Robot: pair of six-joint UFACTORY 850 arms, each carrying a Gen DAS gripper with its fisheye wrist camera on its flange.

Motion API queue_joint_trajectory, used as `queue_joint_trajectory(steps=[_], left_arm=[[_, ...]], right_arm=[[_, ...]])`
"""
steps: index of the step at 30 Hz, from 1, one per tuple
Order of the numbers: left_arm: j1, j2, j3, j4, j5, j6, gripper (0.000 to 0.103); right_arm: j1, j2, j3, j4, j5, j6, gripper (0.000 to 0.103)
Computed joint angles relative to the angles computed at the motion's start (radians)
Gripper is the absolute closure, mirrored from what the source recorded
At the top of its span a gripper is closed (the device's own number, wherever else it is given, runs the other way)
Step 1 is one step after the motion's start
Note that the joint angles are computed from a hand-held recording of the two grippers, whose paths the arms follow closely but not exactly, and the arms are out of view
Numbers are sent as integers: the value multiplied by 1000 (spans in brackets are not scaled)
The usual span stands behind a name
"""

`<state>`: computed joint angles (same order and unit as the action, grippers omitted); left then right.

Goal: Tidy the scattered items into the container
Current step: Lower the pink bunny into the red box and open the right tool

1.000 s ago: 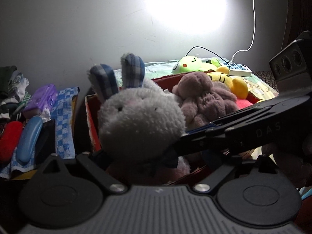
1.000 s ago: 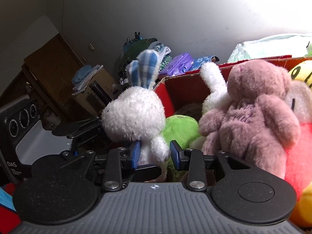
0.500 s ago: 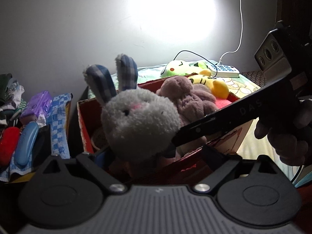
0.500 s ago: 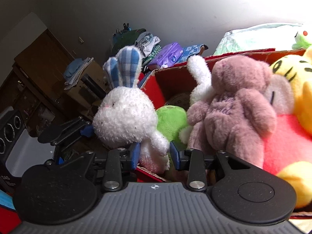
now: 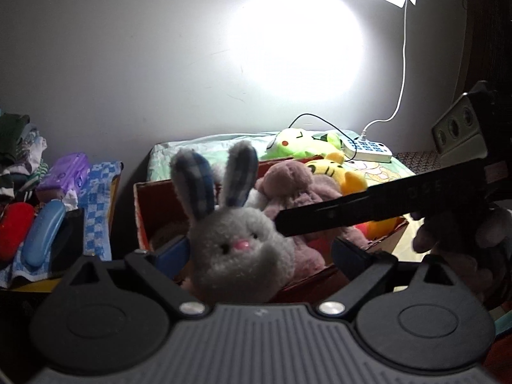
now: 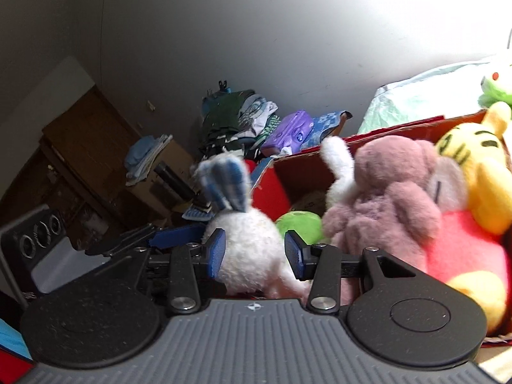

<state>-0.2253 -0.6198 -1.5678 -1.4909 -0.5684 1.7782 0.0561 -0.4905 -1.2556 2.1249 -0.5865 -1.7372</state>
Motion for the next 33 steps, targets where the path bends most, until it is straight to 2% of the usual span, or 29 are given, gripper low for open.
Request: queue_joint_trajectory(steps=[2, 9, 12, 17, 20, 21, 24, 28, 30, 32, 33], left_arm=[[-10, 4, 14, -17, 15, 29, 5], [-29, -10, 18, -83, 46, 64, 2], [-30, -30, -3, -85, 35, 27, 2], [-29, -25, -5, -81, 22, -7, 1], [-26, -17, -5, -58, 28, -65, 1], [-27, -13, -6, -46, 38, -97, 1], [-32, 2, -2, -46, 82, -173, 1], [-69, 26, 4, -26, 235, -263, 1], [-94, 29, -9, 99, 306, -408, 1], [-119, 33, -19, 242, 368, -574, 1], [-134, 39, -16, 295, 402, -642, 1]], right_arm=[[9, -9, -17, -30, 37, 17, 62], [4, -35, -24, 7, 24, 85, 61], [14, -30, -8, 110, 54, 12, 58], [11, 5, 56, 253, 12, -83, 57], [0, 39, 107, 336, -27, -160, 57], [-1, 51, 118, 351, -18, -176, 57], [-1, 81, 132, 381, 41, -227, 55], [9, 116, 130, 438, 176, -357, 52], [14, 132, 136, 511, 215, -463, 35], [9, 151, 152, 527, 239, -503, 30], [2, 158, 155, 485, 248, -475, 29]])
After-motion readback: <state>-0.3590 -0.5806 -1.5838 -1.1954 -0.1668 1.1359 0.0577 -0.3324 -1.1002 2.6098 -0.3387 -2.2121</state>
